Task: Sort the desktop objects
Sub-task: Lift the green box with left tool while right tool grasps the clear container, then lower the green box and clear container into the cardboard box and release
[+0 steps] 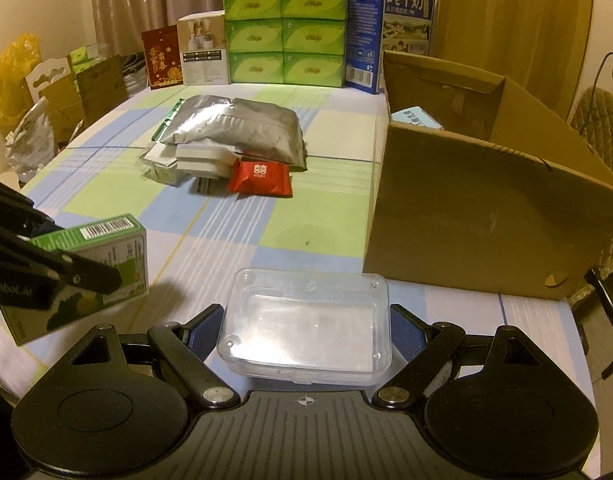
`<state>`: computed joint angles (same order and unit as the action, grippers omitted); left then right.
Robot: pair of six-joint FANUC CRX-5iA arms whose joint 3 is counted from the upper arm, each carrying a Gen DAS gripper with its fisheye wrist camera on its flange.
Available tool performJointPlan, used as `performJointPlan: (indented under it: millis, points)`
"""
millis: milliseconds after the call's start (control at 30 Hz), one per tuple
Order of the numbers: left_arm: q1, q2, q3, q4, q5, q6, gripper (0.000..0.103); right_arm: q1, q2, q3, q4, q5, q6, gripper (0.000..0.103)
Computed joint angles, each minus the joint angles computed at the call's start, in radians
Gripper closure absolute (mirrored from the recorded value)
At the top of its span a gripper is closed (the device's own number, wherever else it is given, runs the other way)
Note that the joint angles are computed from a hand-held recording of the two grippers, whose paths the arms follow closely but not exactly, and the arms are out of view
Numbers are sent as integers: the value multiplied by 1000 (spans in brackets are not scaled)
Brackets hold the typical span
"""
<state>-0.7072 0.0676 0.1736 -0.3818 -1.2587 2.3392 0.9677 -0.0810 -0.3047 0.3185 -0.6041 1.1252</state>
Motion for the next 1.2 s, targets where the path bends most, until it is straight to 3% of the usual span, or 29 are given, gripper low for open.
performJointPlan:
  millis: [433,567,800,1200]
  points:
    - [-22,-5,24,-26,0,42,78,-11,-32,1,-22,1,-39,19]
    - [-24,12,74,-36,10,33,78,-25,-60,8,35,7,-115,19]
    - [-23,93,243,-60,39,-26,78,-102,-78,73,132,33,-147,19]
    - [53,347,609,34,102,-159,78,-269,83,282,67,26,36,19]
